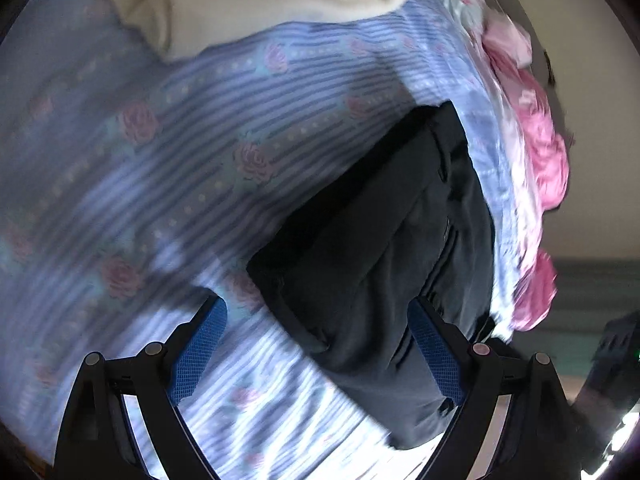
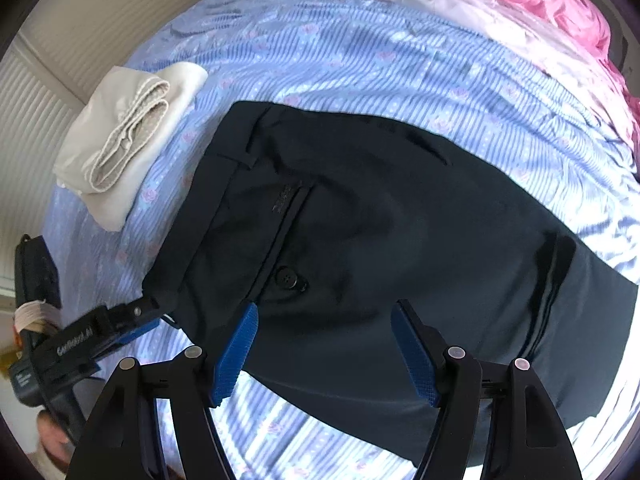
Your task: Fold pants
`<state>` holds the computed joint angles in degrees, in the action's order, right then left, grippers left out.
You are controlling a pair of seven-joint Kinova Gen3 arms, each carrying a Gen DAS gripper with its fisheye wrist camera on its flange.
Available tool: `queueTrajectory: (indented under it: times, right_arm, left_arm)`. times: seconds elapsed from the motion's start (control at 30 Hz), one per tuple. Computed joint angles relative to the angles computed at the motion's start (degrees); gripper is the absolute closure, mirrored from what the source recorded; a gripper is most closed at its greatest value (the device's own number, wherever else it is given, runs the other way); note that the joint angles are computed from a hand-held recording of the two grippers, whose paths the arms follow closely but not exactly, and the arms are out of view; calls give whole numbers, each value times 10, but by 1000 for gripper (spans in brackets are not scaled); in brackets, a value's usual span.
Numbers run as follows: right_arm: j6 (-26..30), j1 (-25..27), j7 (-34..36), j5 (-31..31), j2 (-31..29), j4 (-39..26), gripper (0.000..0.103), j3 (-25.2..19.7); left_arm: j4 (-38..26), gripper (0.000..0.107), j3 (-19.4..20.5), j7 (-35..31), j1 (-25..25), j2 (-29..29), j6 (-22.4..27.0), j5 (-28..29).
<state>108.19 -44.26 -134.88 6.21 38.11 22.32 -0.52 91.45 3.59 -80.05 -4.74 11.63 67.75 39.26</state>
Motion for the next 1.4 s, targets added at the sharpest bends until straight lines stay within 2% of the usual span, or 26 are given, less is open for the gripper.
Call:
queueTrajectory:
  times: [0.1, 0.23, 0.3, 0.37, 0.43, 0.57, 0.63, 0.73, 0.8, 0.83, 0.97, 1.03, 1.13, 1.4]
  right_arm:
    - [-1, 3, -6, -7, 3, 5, 33, -3]
    - [-8, 7, -13, -15, 2, 14, 33, -7]
    - [-11, 7, -15, -17, 1, 19, 33, -8]
    - [-14, 7, -16, -18, 0, 23, 33, -9]
    - [-19, 6, -19, -18, -2, 31, 33, -9]
    - [-36, 10, -33, -25, -14, 53, 33, -14]
    - [-35, 9, -34, -23, -14, 55, 33, -14]
    - [-36, 8, -36, -18, -19, 64, 33, -13]
    - [-40, 8, -42, -17, -25, 74, 33, -14]
    - [-44, 9, -46, -18, -29, 82, 33, -15]
    - [-62, 12, -60, -21, -44, 107, 33, -20]
    - [-68, 11, -64, -20, -49, 112, 33, -23]
    - [-78, 9, -67, -16, -59, 117, 33, -24]
    - [-98, 12, -100, 17, -124, 155, 33, -16]
  left_arm:
    - [18, 15, -1, 0, -1, 3, -23, 17]
    - [39, 9, 1, 0, -4, 5, -59, 44]
    - [34, 9, 3, 3, -2, 11, -62, 42]
    - [21, 11, 8, 3, -1, 20, -63, 47]
    - [10, 22, 19, -22, -8, 27, -63, 58]
    - [-21, 22, 21, -21, 5, 52, -57, 35]
    - [-9, 17, 23, -27, -3, 54, -69, 54]
    - [5, 18, 25, -33, -13, 53, -77, 78]
    - [-4, 33, 15, -15, -2, 49, -69, 57]
    - [-5, 51, 15, -12, -3, 46, -65, 51]
    - [1, 81, 19, -40, -30, 32, -45, 82]
    - [-20, 86, 18, -48, -26, 24, -33, 71]
    - [-76, 89, 22, -47, 0, 9, -16, 23]
    - [-237, 91, 42, -38, 77, 4, 29, -79]
